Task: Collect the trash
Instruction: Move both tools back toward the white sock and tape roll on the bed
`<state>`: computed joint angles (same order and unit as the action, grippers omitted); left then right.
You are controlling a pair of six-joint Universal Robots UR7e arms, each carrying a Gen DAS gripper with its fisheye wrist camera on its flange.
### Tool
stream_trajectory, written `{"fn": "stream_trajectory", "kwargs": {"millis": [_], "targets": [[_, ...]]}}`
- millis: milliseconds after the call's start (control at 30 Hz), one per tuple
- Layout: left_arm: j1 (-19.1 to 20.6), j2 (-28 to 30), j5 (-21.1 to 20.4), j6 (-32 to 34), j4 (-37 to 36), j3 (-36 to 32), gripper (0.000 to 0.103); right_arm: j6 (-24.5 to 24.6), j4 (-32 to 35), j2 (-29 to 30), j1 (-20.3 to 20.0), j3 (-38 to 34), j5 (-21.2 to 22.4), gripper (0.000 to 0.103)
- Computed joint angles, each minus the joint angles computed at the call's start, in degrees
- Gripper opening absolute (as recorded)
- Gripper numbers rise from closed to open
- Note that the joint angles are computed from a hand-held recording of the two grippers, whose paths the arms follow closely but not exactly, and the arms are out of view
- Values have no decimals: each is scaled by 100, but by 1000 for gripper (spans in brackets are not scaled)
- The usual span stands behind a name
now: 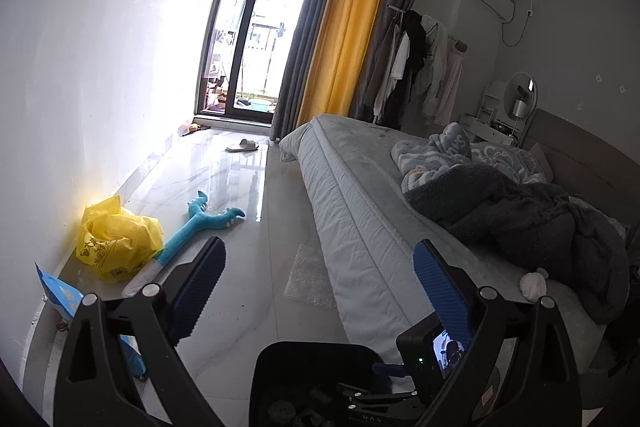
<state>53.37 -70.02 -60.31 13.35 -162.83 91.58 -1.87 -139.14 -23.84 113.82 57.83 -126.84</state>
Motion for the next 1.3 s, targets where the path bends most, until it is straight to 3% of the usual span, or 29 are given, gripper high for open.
{"fn": "stream_trajectory", "kwargs": {"millis": [233,400,633,767,1300], "targets": [[-194,244,-218,-225,-76,-73,97,-534,-1582,-669,22,912,-301,71],[-342,419,-294,-214,-70,-43,97,-858,-2579,-1105,-29,1484,-278,73],[-494,717,-465,-59,-43,-71,97,-1244,-2926,-1671,-109,1907,-279,77],[-547,877,-564,-221,60,-103,97,-1637,-3307,-1995,-94,2193,-579,80],[-873,1648,-1012,-222,346,-327,97,-2084,-3822,-3206,-533,3105,-924,84]]}}
